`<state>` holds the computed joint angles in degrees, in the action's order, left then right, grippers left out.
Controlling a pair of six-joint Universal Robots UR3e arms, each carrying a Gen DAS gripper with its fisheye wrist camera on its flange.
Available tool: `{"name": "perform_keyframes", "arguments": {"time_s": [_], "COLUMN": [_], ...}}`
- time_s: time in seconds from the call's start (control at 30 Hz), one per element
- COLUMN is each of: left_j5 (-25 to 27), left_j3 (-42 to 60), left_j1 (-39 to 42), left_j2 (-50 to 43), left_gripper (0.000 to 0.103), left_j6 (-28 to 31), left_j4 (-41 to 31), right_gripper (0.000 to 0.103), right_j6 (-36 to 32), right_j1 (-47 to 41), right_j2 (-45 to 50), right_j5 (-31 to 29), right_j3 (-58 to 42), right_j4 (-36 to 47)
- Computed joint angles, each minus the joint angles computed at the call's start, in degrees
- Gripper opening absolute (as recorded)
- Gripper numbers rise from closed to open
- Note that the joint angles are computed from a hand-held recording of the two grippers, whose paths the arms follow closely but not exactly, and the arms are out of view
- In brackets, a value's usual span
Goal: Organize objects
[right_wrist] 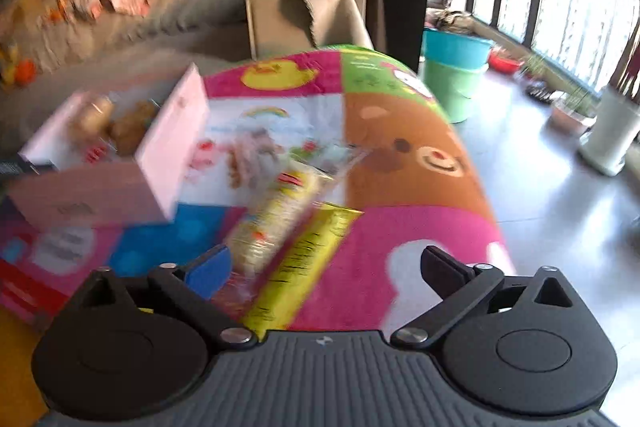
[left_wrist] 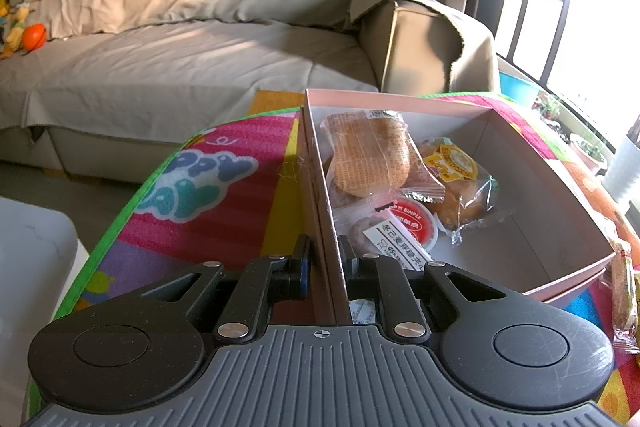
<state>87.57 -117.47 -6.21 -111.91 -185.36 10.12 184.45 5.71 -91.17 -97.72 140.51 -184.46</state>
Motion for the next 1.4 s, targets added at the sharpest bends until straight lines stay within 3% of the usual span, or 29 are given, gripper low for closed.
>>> {"name": "perform_keyframes", "arguments": {"time_s": [0.13, 0.23, 0.27, 0.4, 0.47, 0.57, 0.73, 0.8, 0.97, 1.07, 1.27, 1.4], "left_j5": [0.01, 0.03, 0.05, 0.00, 0.00, 0.01, -0.06, -0.18, -0.61, -0.30, -1.24, -1.94], "left_j3": [-0.02, -0.04, -0.09, -0.46, -0.46, -0.52, -0.52, -0.60, -0.81, -0.51, -0.96, -1.57], "left_j1": [0.00, -0.01, -0.01, 0.13, 0.13, 0.14, 0.17, 0.24, 0.44, 0.28, 0.71, 1.22], "left_j2": [0.00, -0.05, -0.16, -0.56, -0.56, -0.54, -0.53, -0.54, -0.71, -0.83, -0.49, -0.52], "left_gripper": [0.015, 0.015, 0.015, 0.015, 0.015, 0.015, 0.015, 0.016, 0.016, 0.016, 0.016, 0.017], "left_j6": [0.05, 0.05, 0.14, 0.24, 0.24, 0.17, 0.23, 0.22, -0.18, -0.47, -0.82, -0.62], "left_j4": [0.02, 0.18, 0.43, 1.44, 1.44, 1.43, 1.42, 1.44, 1.97, 1.70, 1.88, 2.72], "right_gripper": [0.092, 0.091, 0.091, 0.084, 0.075, 0.056, 0.046, 0.027, 0.019, 0.004, 0.004, 0.005], "right_j6": [-2.93, -3.11, -3.08, -2.12, -1.49, -0.48, 1.34, 0.59, 1.22, 1.63, -1.53, -0.68], "right_j1": [0.37, 4.73, 4.88, -3.20, -4.09, -3.09, 0.34, 0.95, -0.35, -0.33, 3.31, 2.01], "right_j2": [1.82, 6.01, 6.33, -0.96, -0.75, 3.41, 8.74, 7.70, -2.68, -8.49, -8.26, -8.31], "right_j5": [-3.18, -13.54, -14.22, 0.28, 3.03, 3.08, -0.09, 0.20, 2.81, 3.91, 0.63, 0.49], "right_j3": [-0.95, -3.48, -3.76, -1.13, -1.65, -4.09, -6.97, -7.71, -6.45, -7.74, -14.65, -13.95], "right_j4": [0.35, -1.87, -1.97, 2.40, 3.39, 3.59, 2.14, 4.63, 11.00, 12.53, 11.83, 15.08]}}
